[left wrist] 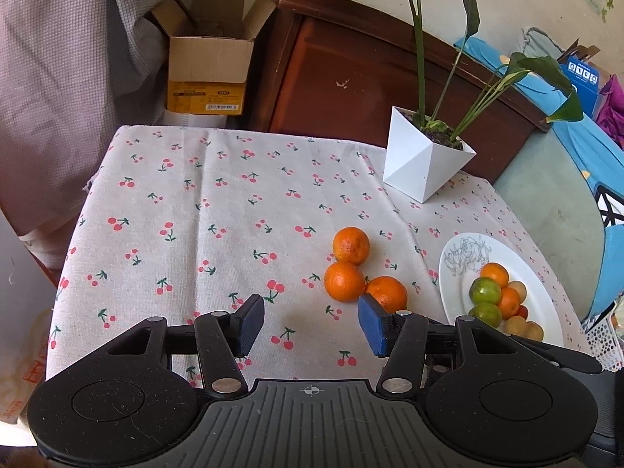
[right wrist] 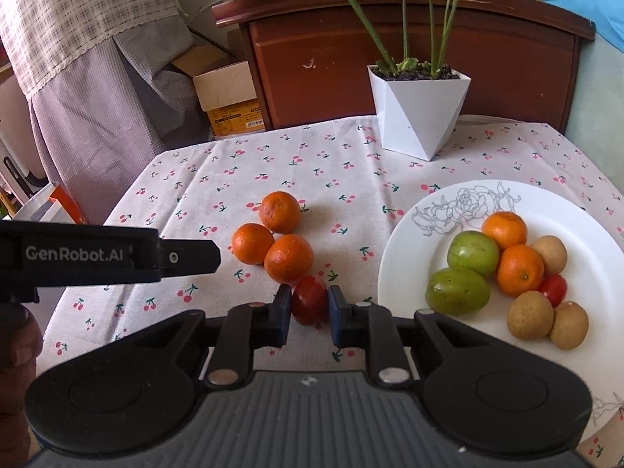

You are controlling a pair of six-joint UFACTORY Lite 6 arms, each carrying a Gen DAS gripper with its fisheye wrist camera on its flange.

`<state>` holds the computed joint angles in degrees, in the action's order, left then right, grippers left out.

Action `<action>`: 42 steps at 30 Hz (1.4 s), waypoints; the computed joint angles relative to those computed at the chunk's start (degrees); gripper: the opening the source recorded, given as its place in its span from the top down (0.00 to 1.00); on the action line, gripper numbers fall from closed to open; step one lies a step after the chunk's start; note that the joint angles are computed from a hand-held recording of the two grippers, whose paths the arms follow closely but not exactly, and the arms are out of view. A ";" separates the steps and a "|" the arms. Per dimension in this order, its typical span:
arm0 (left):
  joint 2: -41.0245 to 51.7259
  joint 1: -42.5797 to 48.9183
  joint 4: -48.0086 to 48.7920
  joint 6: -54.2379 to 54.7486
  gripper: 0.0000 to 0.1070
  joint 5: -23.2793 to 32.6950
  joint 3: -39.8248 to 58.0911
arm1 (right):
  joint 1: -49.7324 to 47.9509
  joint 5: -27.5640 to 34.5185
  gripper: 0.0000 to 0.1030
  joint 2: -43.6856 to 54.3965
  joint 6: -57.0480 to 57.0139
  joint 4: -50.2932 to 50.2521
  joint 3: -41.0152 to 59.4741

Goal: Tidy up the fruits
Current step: 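Grasp a cherry tomato with the right tool while the left tool reaches a tangerine, then place the tomato on the plate with the right tool while the left tool places a tangerine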

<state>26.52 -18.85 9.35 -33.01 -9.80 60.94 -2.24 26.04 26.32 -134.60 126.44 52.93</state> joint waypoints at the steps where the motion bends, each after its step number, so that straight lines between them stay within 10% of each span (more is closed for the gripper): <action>1: 0.00 -0.20 -0.06 0.03 0.52 -0.08 0.00 | -0.25 0.24 0.81 -0.80 -0.33 0.31 -0.71; 16: 3.17 -4.84 2.52 -4.05 0.54 -2.95 2.28 | -7.43 1.66 0.81 -10.30 1.72 0.20 -6.53; 31: 11.88 -9.39 -19.59 17.97 0.64 -5.56 10.03 | -15.42 4.52 0.81 -14.20 12.87 -7.96 -8.86; 42: 11.70 -9.28 -11.66 10.78 0.74 -6.17 10.95 | -19.63 4.94 0.81 -12.62 19.48 -9.61 -6.53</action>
